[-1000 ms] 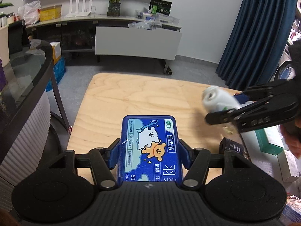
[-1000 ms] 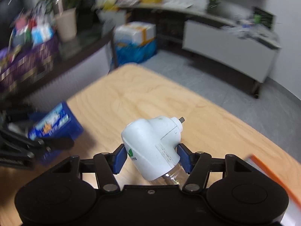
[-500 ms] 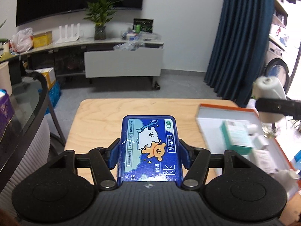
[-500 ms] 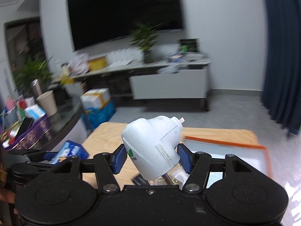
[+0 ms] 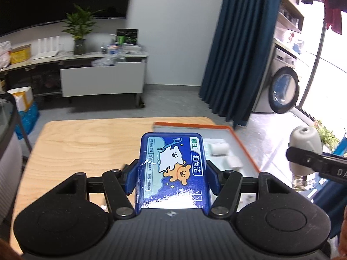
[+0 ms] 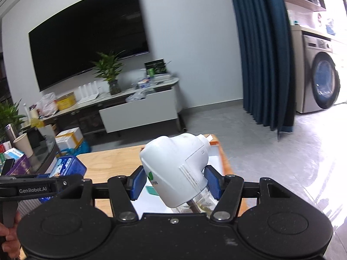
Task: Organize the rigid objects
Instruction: 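Carry the blue tin and white diffuser over the white box and hold them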
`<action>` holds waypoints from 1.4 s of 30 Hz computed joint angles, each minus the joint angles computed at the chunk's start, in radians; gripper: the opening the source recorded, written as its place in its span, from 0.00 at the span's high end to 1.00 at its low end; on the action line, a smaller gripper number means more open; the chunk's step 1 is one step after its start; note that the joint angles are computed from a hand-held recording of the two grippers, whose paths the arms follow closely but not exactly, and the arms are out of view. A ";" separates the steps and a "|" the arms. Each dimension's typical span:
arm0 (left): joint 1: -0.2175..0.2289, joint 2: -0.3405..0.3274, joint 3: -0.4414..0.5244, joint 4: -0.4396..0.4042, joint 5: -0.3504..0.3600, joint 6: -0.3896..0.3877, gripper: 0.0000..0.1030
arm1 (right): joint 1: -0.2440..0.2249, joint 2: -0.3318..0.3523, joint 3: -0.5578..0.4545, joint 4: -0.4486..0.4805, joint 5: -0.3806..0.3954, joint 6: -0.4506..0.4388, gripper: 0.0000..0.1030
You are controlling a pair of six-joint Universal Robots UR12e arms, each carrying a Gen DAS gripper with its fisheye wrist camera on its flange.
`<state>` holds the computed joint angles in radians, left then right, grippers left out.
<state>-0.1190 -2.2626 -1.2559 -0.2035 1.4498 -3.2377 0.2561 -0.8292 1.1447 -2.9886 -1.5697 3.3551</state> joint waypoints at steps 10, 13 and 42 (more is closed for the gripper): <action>-0.017 -0.024 0.036 -0.018 -0.021 0.005 0.39 | -0.015 -0.023 0.057 -0.031 0.011 0.035 0.32; -0.021 -0.026 0.039 -0.028 -0.009 0.009 0.39 | -0.019 -0.026 0.063 -0.029 0.018 0.045 0.32; -0.030 -0.030 0.044 -0.044 0.011 0.000 0.39 | -0.017 -0.016 0.042 -0.011 0.040 0.040 0.32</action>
<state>-0.1493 -2.2929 -1.2122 -0.2477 1.4606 -3.2373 0.2392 -0.8453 1.1871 -3.0000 -1.5301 3.3954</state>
